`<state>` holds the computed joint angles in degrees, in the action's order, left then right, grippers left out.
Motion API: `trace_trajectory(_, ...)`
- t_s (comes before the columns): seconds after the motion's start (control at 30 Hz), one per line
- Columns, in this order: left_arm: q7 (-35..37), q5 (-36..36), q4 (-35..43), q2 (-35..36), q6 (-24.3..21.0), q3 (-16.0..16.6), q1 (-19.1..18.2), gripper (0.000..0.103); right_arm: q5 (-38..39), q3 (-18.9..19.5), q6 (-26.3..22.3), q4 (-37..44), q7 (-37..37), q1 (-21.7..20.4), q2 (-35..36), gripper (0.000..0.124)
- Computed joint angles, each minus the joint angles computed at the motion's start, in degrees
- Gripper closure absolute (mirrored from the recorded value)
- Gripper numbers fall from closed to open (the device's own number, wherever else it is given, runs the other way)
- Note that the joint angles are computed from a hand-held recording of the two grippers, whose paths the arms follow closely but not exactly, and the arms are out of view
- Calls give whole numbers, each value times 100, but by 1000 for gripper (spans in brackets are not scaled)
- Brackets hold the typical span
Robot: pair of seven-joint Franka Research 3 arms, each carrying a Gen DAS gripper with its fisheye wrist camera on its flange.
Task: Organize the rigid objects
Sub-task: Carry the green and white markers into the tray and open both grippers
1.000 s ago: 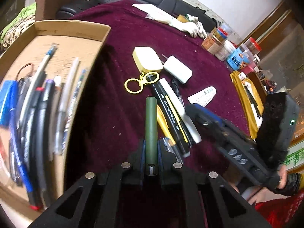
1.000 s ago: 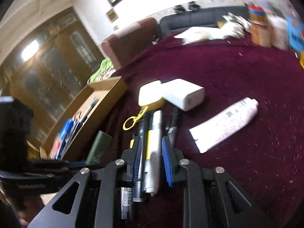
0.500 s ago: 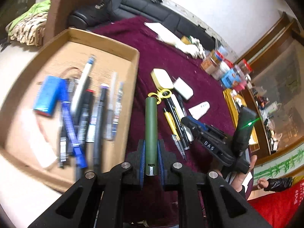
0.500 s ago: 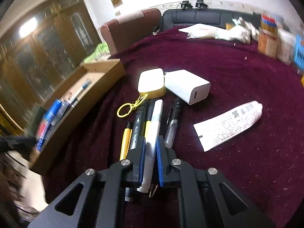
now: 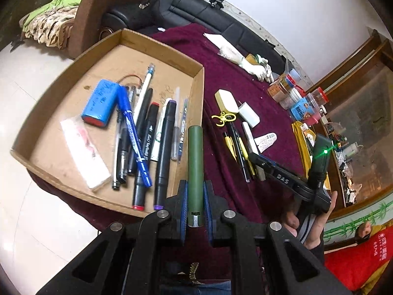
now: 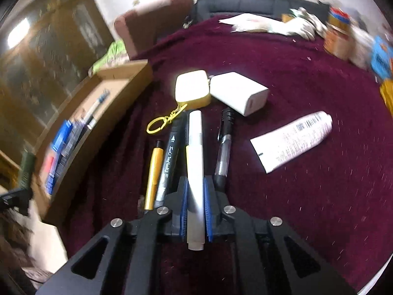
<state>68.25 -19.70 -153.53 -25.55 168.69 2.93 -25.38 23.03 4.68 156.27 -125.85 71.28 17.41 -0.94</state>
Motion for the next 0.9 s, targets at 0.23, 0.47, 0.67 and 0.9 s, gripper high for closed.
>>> trace_trajectory(0.23, 160, -157, -105, -121, 44, 166, -147, 92, 2023, -36, 313, -145, -708, 43, -125, 112)
trace_trajectory(0.47, 343, -335, -194, -141, 145, 403, -286, 92, 3002, -59, 1013, -590, -1304, 362, -537, 112)
trace_trajectory(0.67, 562, -494, -205, -127, 214, 532, -379, 92, 4590, -249, 1360, -928, -2804, 956, -1070, 112)
trace_trajectory(0.9, 657, -516, -176, -79, 254, 532, -309, 92, 5266, -225, 887, -981, -3403, 1088, -1273, 112)
